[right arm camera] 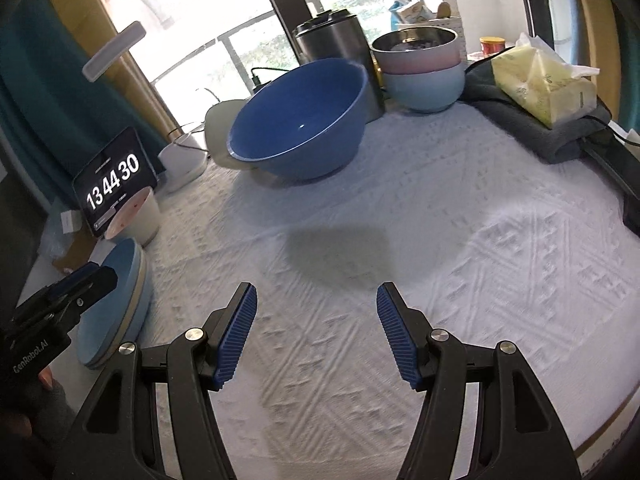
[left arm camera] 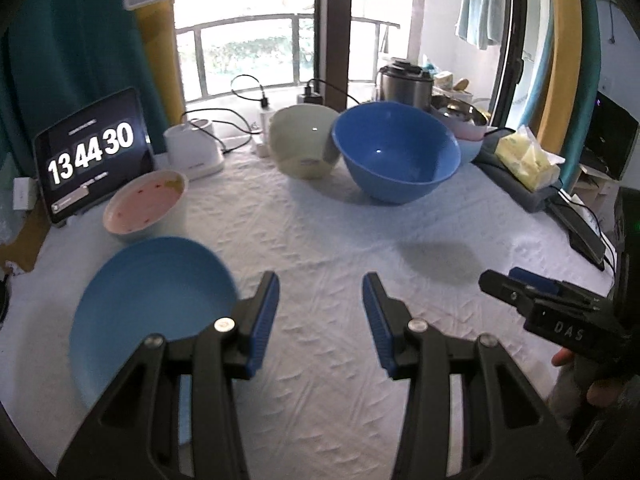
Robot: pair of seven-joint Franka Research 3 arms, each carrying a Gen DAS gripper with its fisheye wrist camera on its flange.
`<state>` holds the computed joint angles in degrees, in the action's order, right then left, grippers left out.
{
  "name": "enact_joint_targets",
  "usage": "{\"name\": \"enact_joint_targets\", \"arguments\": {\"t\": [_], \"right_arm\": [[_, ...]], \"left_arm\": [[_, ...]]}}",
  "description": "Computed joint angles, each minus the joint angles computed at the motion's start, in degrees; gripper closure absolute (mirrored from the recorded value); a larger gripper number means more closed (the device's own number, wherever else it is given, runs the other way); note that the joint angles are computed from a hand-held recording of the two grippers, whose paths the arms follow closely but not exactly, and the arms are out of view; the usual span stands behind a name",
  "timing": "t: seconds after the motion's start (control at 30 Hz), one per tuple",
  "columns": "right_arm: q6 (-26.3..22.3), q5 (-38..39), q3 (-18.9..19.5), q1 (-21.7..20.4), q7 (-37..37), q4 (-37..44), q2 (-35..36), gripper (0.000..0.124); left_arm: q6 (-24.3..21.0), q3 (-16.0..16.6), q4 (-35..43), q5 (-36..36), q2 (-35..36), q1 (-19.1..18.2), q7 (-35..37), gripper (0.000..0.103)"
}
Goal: Organize plates and bowls
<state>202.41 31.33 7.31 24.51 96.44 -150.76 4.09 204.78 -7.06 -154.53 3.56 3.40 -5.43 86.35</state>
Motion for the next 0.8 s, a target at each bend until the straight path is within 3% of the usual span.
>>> {"name": "enact_joint_targets", "arguments": {"t": [0.33, 0.5, 0.8], "right_arm": [[-0.9, -8.7, -1.9, -5.5, 3.9, 0.5, 1.1, 0.058], [-1.8, -8.4, -2.7, -6.3, 2.5, 2.2, 2.2, 0.058], [-2.9, -3.4, -4.5, -5.4, -3.2, 7.3, 4.8, 0.058]], "left_arm": [[-2.4, 0.1, 7.9, -1.0, 5.7, -3.7, 0.3, 0.058], [-2.9, 0.2, 12.6, 3.6, 9.0, -3.3, -2.4, 0.058], [-1.5, -1.7, 20.7, 14.5, 15.3, 1.0, -8.8, 0.058]]}}
